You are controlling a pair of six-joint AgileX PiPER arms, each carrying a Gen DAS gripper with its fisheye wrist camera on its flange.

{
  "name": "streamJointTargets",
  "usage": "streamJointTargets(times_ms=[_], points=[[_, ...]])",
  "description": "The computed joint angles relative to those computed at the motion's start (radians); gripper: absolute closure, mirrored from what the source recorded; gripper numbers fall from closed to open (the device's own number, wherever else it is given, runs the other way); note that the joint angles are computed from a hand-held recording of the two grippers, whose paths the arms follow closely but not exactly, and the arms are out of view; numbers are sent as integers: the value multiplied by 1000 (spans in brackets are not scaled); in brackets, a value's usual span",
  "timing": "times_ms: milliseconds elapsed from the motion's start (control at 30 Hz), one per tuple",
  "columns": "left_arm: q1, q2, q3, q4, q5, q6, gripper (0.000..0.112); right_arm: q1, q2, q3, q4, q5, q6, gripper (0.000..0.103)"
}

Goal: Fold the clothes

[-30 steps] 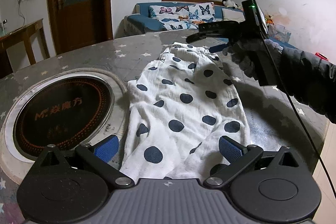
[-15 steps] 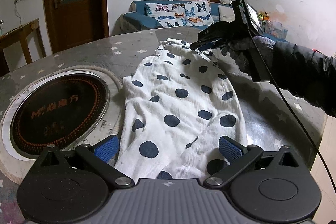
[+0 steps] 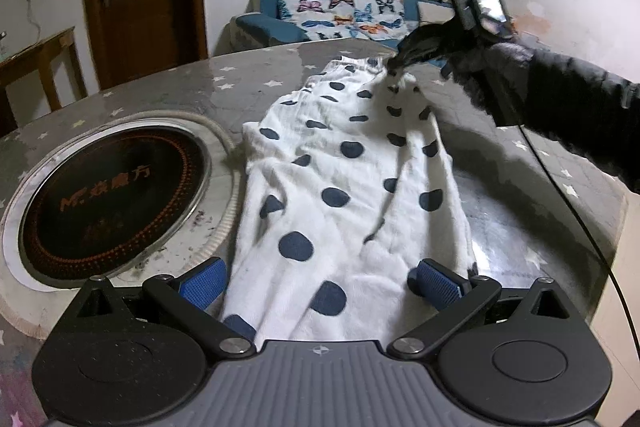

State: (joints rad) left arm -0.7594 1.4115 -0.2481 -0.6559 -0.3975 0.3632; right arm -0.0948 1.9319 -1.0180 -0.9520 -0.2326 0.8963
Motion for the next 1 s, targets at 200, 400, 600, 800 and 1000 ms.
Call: streamJointTargets(times_ms=[200,400,600,800,1000], points=[[-40,-60,23,-47,-6,52,9,15,-66,71,193,-18,-203,82],[-76,-109,36,-55,-21,50,9,15,-205,184,-191,-140,96,55],[-81,-101,49,54,-5,-47,9,82,-289,338,-304,-233,93,42],[-40,-80,61,298,26,-251,9,145,-388,536,-180,-258,-188,28],[-24,-21,72,429,7,-369,9,168,-415,681,46,-293,-534,16]])
